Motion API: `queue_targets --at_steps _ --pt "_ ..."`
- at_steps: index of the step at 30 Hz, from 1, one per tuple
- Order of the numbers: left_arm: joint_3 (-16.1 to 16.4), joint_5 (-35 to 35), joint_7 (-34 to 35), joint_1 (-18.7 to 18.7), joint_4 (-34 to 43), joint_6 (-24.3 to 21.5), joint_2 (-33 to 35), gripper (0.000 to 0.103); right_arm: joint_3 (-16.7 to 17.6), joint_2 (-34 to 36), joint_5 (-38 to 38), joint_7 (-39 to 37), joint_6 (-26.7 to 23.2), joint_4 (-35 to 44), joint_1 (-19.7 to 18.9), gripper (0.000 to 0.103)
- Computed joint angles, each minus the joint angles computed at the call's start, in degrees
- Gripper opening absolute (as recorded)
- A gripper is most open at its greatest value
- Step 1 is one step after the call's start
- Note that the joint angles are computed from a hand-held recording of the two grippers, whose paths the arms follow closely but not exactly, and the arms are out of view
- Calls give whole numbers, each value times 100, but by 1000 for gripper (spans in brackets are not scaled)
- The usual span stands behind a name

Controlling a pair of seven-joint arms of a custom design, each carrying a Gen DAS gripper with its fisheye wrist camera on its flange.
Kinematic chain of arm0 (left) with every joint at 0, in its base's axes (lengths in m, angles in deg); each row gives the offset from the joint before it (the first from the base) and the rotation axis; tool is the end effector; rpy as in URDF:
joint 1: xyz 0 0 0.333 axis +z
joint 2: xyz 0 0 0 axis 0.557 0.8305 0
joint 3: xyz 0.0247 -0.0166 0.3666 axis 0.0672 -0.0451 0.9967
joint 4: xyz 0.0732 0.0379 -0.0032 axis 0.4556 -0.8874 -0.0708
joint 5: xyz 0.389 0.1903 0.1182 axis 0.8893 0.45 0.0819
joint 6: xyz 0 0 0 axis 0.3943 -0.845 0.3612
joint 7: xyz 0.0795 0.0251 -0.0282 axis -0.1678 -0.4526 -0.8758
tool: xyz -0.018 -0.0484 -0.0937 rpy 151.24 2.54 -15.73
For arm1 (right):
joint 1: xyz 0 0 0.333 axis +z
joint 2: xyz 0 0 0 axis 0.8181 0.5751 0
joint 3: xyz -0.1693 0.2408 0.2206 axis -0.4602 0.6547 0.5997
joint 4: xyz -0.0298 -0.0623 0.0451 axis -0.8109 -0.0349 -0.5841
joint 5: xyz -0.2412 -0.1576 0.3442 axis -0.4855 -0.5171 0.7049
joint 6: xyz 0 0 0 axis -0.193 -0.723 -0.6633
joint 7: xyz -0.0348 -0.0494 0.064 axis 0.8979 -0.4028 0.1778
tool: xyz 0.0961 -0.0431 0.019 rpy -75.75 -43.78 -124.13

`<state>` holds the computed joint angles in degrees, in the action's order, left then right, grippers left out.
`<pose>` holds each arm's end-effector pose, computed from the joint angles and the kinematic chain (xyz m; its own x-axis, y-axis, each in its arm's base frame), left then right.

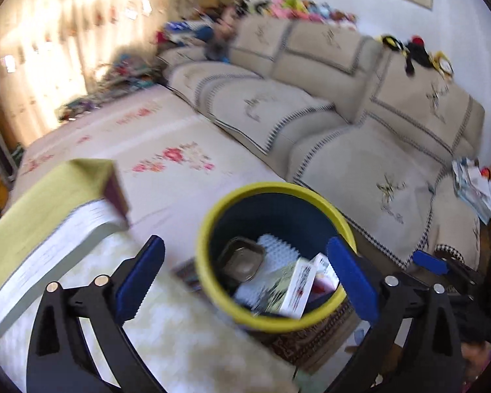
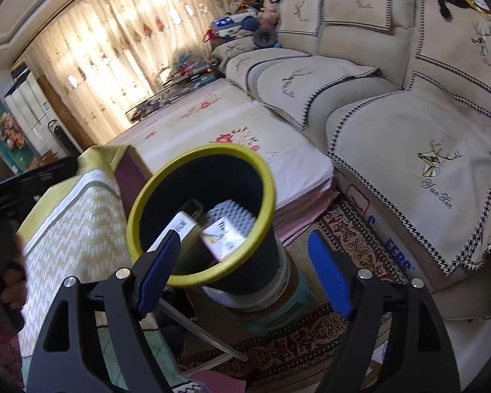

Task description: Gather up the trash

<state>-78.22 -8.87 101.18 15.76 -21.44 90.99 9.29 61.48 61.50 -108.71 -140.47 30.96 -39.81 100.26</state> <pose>0.6154 -0.3868 0.5014 -0.8199 -0.5703 0.0510 -0.4338 0.5606 -0.7054 0.3704 0.5335 0.4414 -0.6142 -0.7333 -0.2916 -0.4392 0.6246 -0.6457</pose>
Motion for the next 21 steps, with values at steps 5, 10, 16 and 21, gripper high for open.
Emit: queue_targets --at_steps 5,10,16,21 --pt "2 -1851 1398 421 -1458 828 -1355 98 -27 319 -101 -351 90 418 72 77" --pt "590 -2820 2039 359 -2390 1354 -2339 98 -111 799 -267 -996 -69 1190 318 82" --pt "1215 -2949 1714 573 -3120 1371 -3223 98 -328 1504 -533 -1911 -638 2443 893 90" --pt "1577 -2711 1580 722 -3678 1516 -3847 98 -557 1900 -629 -2459 -996 3204 1354 93"
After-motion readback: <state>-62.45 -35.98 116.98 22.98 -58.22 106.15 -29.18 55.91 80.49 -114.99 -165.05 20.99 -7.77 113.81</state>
